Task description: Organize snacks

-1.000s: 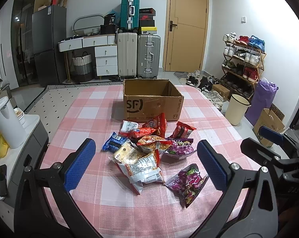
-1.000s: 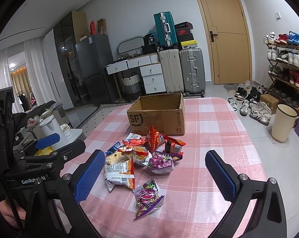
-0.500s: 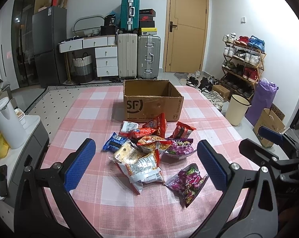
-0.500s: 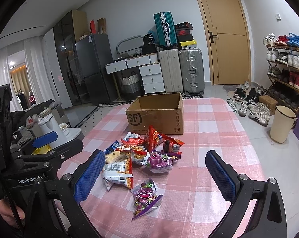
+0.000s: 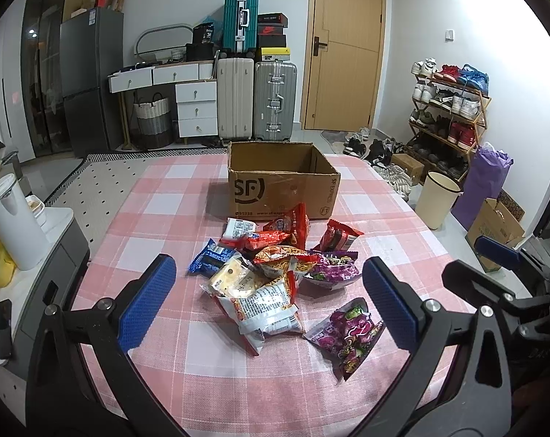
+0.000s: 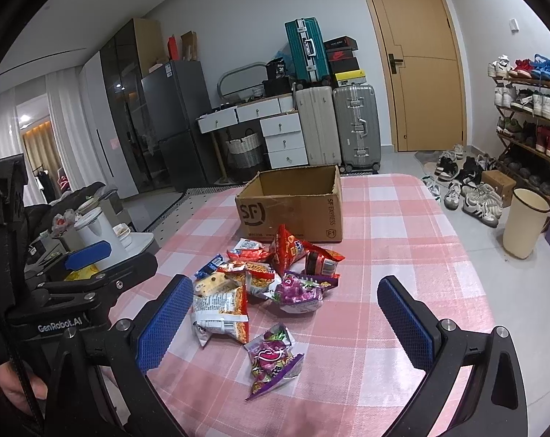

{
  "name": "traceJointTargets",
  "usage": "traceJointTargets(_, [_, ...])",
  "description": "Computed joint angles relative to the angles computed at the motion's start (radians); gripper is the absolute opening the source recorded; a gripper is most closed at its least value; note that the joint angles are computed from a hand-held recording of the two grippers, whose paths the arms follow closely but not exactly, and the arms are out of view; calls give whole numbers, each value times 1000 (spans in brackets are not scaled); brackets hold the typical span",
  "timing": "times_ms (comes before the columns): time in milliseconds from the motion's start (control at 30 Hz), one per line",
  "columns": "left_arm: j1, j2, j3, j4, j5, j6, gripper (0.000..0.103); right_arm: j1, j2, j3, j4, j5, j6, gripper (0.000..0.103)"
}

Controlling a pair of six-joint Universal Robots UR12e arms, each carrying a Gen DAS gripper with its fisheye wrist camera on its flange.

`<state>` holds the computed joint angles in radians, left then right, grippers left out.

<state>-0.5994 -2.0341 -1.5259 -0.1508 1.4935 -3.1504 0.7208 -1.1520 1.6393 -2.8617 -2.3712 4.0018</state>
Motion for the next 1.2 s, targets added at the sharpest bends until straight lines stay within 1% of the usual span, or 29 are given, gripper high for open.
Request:
traceJointTargets(100, [3, 0, -4, 1, -3, -9, 102, 1, 0, 6, -26, 10, -28, 103])
traceJointTargets(167, [10, -11, 12, -9, -12, -17, 102, 4, 2, 13, -48, 15, -45, 103])
traceJointTargets(233, [14, -16, 17, -13, -15, -22, 102, 3, 3, 18, -56, 32, -47, 103])
traceJointTargets(367, [18, -24, 25, -22, -11, -24, 102, -8, 4, 30, -54, 89, -35, 103])
traceJointTargets(433, [24, -27, 25, -20, -19, -34, 102, -19, 6, 42, -82, 136, -38, 103])
traceJointTargets(600, [36, -34, 27, -18, -37, -47, 102, -38, 19, 54, -86, 201, -12, 103])
traceJointTargets(700, [42, -39, 25, -11, -56, -48, 102, -54, 30, 59, -98, 258, -11, 103])
traceJointTargets(767, [43, -40, 24, -7, -57, -41, 102, -64, 37, 57, -87, 293, -15, 103])
traceJointTargets(1000, [52, -48, 21, -1, -74, -44, 102, -85, 52, 63, -90, 360, -10, 103])
traceJointTargets(1200, [54, -55, 21, -1, -67, -44, 102, -97, 69, 57, -82, 407, -13, 103])
